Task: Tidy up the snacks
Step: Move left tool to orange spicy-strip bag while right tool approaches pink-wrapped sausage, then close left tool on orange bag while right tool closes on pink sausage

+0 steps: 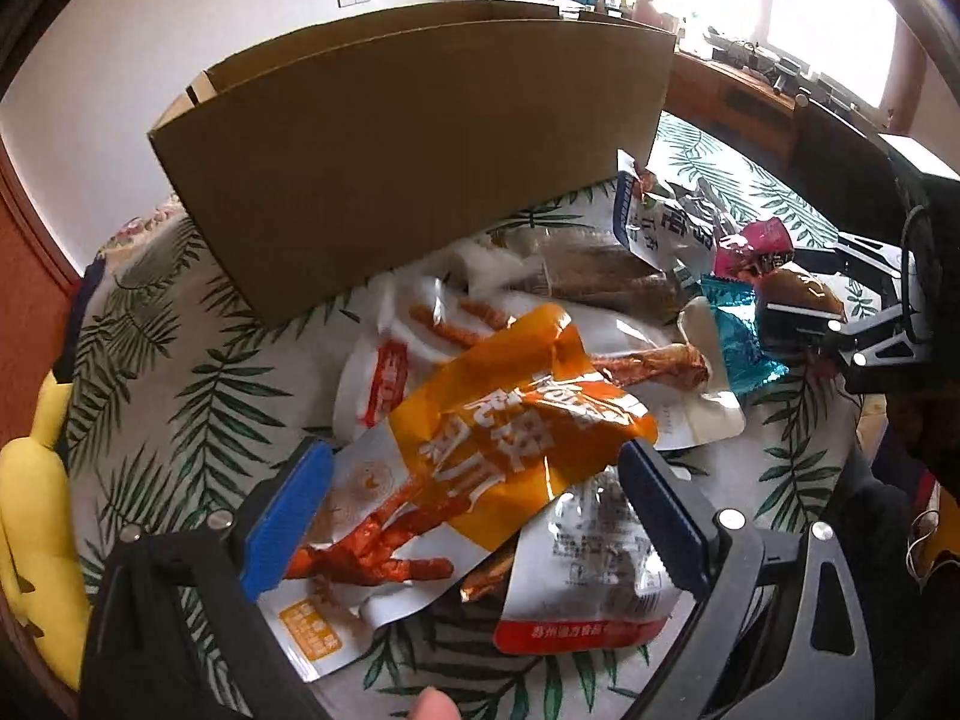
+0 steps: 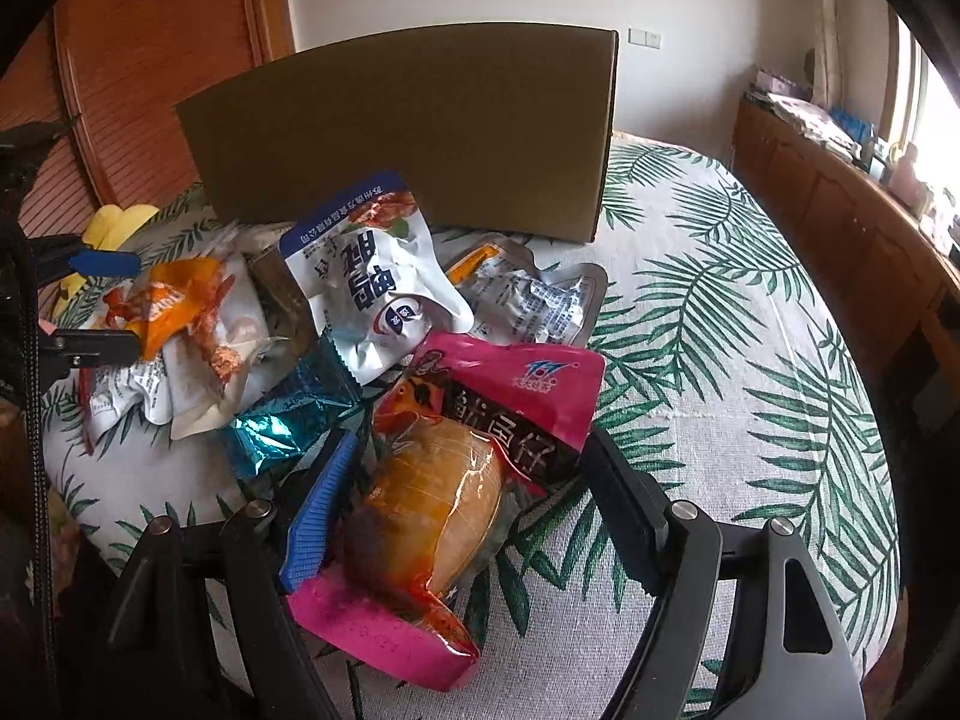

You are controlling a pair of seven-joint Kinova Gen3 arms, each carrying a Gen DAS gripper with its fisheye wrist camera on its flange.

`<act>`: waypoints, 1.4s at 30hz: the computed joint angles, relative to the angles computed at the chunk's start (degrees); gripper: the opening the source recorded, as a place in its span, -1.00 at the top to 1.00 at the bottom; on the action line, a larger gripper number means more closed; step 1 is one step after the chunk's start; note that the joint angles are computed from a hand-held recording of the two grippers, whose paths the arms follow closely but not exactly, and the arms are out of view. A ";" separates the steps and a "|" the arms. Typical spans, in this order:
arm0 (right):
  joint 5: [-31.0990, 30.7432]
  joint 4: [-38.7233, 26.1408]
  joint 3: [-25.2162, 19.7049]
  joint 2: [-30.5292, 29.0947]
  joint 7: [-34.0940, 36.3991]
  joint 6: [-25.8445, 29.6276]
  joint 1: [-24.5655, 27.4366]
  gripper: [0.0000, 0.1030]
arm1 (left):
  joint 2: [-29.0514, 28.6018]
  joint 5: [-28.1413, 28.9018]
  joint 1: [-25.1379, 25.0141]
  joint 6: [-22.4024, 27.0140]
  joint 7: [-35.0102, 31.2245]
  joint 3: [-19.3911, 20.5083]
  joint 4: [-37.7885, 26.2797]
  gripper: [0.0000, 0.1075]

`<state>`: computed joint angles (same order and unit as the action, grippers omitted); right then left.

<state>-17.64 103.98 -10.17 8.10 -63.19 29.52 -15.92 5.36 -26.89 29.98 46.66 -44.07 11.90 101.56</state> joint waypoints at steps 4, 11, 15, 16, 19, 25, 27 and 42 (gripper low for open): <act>-0.44 -0.10 -0.07 0.04 0.59 0.13 0.24 -0.53 | 1.00 3.61 -1.35 -0.18 -4.18 0.53 -1.32 -0.80; -0.53 -0.16 -0.04 0.10 0.76 0.10 0.19 -0.53 | 4.39 -0.62 2.97 3.81 -1.57 -0.81 -4.64 -0.80; -0.54 -0.07 -0.03 0.07 0.68 -0.07 0.17 -0.53 | 5.77 -0.55 2.97 4.64 -0.39 -2.07 -6.31 -0.80; -0.44 -0.09 -0.01 0.06 0.63 -0.03 0.13 -0.53 | 5.95 -0.92 3.28 4.90 0.54 -2.36 -6.51 -0.76; -0.30 -0.05 -0.05 0.02 0.78 -0.05 0.10 -0.53 | 5.57 -2.02 3.63 3.77 1.75 -2.78 -5.78 -0.62; -1.36 0.31 -0.10 -0.25 2.29 0.15 0.70 -0.53 | 1.12 -2.39 2.03 -2.05 3.02 -2.13 -0.64 -0.04; -0.97 0.48 0.03 -0.36 2.10 -0.06 0.47 -0.53 | 0.57 -2.87 1.46 -3.35 3.35 -1.70 0.34 0.00; -3.56 -0.34 -0.01 -0.31 4.36 2.00 1.86 -0.43 | -1.63 -7.86 0.35 -4.39 8.35 0.73 3.07 0.57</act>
<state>-21.20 103.64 -10.18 7.79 -58.84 31.52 -14.06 3.73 -34.75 30.34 42.27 -35.72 12.63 104.63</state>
